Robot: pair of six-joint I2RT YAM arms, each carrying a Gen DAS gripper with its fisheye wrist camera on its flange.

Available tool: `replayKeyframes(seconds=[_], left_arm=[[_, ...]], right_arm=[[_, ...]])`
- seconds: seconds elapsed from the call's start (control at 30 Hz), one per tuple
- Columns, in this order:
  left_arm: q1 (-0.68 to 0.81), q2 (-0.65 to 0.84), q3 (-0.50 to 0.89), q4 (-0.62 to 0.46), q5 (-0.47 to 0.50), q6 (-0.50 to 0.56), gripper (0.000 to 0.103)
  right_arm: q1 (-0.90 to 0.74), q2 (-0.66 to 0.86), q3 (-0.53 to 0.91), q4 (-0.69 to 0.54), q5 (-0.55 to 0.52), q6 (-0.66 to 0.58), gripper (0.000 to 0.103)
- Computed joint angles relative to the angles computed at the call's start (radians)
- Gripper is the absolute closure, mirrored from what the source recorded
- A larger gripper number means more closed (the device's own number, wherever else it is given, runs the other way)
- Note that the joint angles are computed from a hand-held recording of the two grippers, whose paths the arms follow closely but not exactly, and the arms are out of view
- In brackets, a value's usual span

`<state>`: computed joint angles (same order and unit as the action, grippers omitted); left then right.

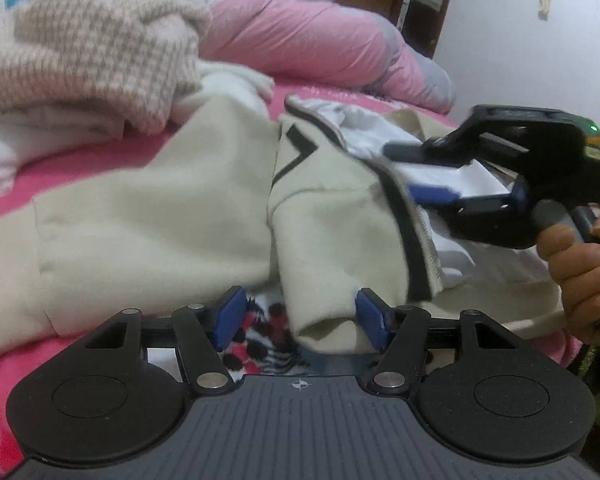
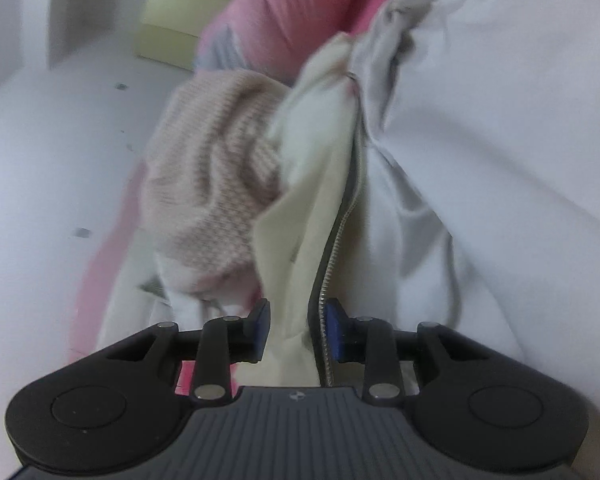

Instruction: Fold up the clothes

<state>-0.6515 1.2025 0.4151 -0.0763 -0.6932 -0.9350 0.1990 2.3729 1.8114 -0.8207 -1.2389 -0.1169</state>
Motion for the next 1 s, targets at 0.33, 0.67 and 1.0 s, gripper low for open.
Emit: replayKeyframes(seconds=[0.33,0.67,1.0], left_arm=[[0.011,-0.050,-0.077,0.106,0.037,0.070,0.039],[-0.080,-0.018,0.009,0.231,0.056,0.251,0.035],[-0.138,0.343,0.281,0.146,0.079,0.303,0.035]], right_arm=[[0.043,-0.072,-0.101,0.048,0.134,-0.052,0.097],[-0.238,-0.309,-0.287,0.631,0.081,0.311,0.097],[-0.381,-0.104,-0.196,0.285,0.135,0.089,0.097]])
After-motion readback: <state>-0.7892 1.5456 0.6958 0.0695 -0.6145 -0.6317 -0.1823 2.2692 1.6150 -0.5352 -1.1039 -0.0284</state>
